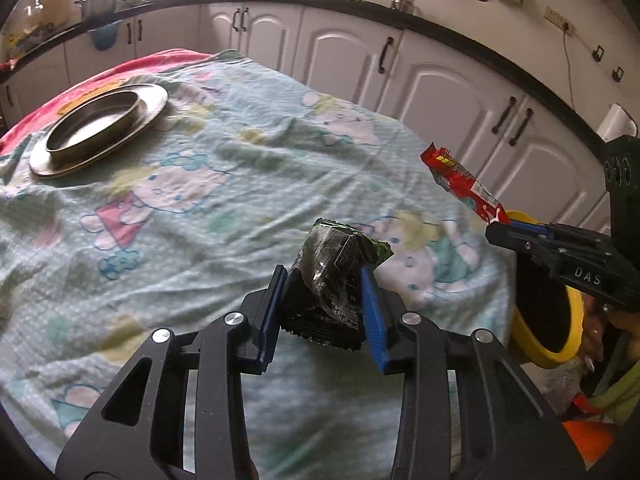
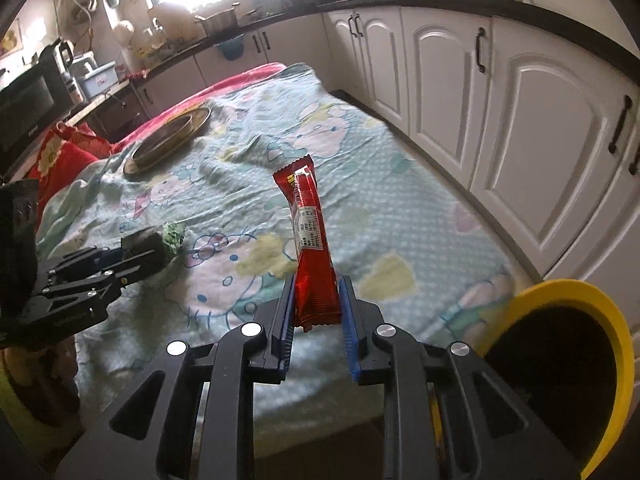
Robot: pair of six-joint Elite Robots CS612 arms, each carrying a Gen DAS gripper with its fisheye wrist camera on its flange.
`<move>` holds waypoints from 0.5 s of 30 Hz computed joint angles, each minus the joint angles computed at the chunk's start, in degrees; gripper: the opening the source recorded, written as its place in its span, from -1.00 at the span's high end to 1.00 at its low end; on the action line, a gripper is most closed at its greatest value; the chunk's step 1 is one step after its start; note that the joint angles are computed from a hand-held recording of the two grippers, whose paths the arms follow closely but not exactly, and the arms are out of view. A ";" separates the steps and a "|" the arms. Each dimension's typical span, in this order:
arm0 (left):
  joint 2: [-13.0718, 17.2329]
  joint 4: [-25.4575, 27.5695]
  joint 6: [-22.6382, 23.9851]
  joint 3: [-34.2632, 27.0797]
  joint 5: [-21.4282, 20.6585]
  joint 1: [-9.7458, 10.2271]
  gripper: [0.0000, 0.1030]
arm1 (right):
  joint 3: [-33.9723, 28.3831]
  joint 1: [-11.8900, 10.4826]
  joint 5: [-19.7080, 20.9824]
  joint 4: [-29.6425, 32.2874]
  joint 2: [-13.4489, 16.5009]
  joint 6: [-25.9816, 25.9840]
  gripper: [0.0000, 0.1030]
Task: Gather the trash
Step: 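Grasp the dark green packet with the left tool while the right tool grasps the red snack packet, then carry the dark packet and red packet over the yellow bin and open both tools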
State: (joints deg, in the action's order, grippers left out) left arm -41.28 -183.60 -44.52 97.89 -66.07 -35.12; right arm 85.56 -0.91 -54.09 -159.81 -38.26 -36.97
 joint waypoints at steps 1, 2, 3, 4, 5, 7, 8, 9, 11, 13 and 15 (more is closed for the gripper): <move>0.06 -0.10 0.28 -0.20 -0.18 -0.13 0.44 | 0.18 -0.24 0.16 -0.20 -0.15 0.20 0.60; 0.15 -0.35 0.78 -0.50 -0.49 -0.32 0.44 | 0.56 -0.61 0.35 -0.59 -0.39 0.41 0.60; 0.22 -0.56 1.08 -0.63 -0.60 -0.41 0.44 | 0.79 -0.84 0.43 -0.90 -0.52 0.59 0.60; 0.27 -0.75 1.56 -0.89 -0.55 -0.63 0.44 | 1.04 -1.11 0.50 -1.33 -0.67 0.83 0.60; 0.33 -0.90 2.01 -1.09 -0.52 -0.79 0.44 | 1.26 -1.35 0.54 -1.77 -0.78 1.09 0.60; 0.42 -1.29 2.79 -1.48 -0.48 -1.13 0.44 | 1.78 -1.91 0.61 -2.83 -1.05 1.78 0.60; 0.48 -1.52 2.98 -1.66 -0.53 -1.26 0.44 | 2.09 -2.25 0.68 -3.49 -1.20 2.22 0.60; 0.55 -1.77 3.20 -1.83 -0.69 -1.35 0.44 | 2.28 -2.48 0.70 -3.99 -1.26 2.52 0.60; 0.74 -2.22 3.59 -2.23 -0.86 -1.60 0.44 | 2.75 -3.03 0.64 -5.25 -1.43 3.27 0.60; 0.89 -2.60 3.94 -2.57 -1.03 -1.79 0.44 | 3.03 -3.47 0.64 -6.25 -1.54 4.09 0.60; 1.05 -3.07 4.14 -2.91 -1.27 -2.02 0.44 | 3.38 -4.01 0.78 -7.27 -1.67 5.03 0.60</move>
State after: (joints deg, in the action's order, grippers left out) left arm -40.23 -186.67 -40.37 94.98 -67.34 -37.14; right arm 88.94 -4.92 -53.30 -167.08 -39.93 -31.94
